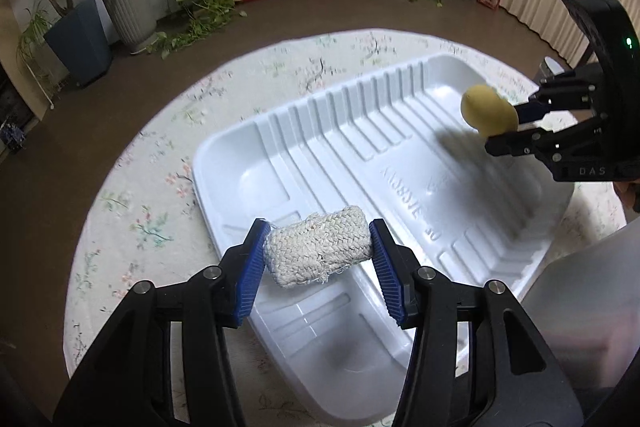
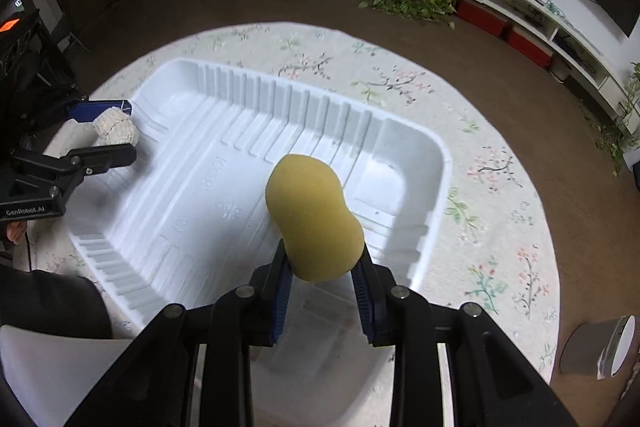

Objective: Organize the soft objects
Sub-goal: 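Carry mesh pouch and tan sponge into the white tray and release both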

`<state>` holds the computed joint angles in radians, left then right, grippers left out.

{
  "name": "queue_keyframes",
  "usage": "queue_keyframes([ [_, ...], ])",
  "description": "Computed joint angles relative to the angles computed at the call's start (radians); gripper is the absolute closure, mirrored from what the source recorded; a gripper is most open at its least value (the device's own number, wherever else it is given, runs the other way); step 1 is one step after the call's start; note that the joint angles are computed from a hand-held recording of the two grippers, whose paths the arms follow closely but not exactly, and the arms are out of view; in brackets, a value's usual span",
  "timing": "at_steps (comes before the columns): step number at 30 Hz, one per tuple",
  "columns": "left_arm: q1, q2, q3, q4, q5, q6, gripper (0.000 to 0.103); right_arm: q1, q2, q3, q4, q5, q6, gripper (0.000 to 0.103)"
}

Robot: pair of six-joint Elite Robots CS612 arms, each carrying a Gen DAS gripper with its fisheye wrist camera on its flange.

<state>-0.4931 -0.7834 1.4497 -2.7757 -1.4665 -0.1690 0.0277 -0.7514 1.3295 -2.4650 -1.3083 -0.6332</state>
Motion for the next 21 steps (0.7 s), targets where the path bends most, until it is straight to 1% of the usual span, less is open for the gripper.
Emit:
queue_keyframes([
  [3,-0.002,0.007,-0.005,0.011,0.005,0.002,0.052,0.005,0.010,-0.007,0.006,-0.016,0.000,0.071],
  [6,-0.003,0.010,-0.004,0.008,0.007,0.000,0.052,0.008,0.013,-0.007,-0.006,-0.014,0.012,0.069],
  [8,-0.003,0.012,-0.005,0.008,-0.005,0.001,0.048,0.010,0.014,-0.006,-0.019,-0.025,0.015,0.067],
  [9,-0.003,0.015,-0.009,0.007,-0.012,0.005,0.041,0.010,0.013,-0.002,-0.028,-0.027,0.015,0.064],
  [10,-0.004,0.014,-0.007,0.001,-0.011,0.010,0.031,0.011,0.013,-0.001,-0.032,-0.029,0.020,0.060],
  [11,-0.007,0.012,-0.003,-0.007,-0.007,0.018,0.027,0.011,0.013,-0.001,-0.033,-0.031,0.026,0.047],
  [12,-0.008,0.010,-0.001,-0.014,-0.005,0.019,0.019,0.008,0.011,0.003,-0.033,-0.020,0.028,0.042],
  [14,-0.007,0.005,0.005,-0.031,-0.006,0.009,0.015,0.006,0.006,0.010,-0.046,-0.015,0.033,0.036],
  [16,-0.005,-0.002,0.014,-0.051,-0.001,-0.008,0.006,0.002,-0.006,0.024,-0.070,-0.005,0.038,0.031],
  [18,0.000,-0.014,0.029,-0.079,-0.005,-0.033,0.005,-0.005,-0.021,0.041,-0.094,0.005,0.041,0.027],
  [21,0.009,-0.039,0.060,-0.120,-0.002,-0.077,0.004,-0.023,-0.052,0.072,-0.138,0.040,0.061,0.025],
])
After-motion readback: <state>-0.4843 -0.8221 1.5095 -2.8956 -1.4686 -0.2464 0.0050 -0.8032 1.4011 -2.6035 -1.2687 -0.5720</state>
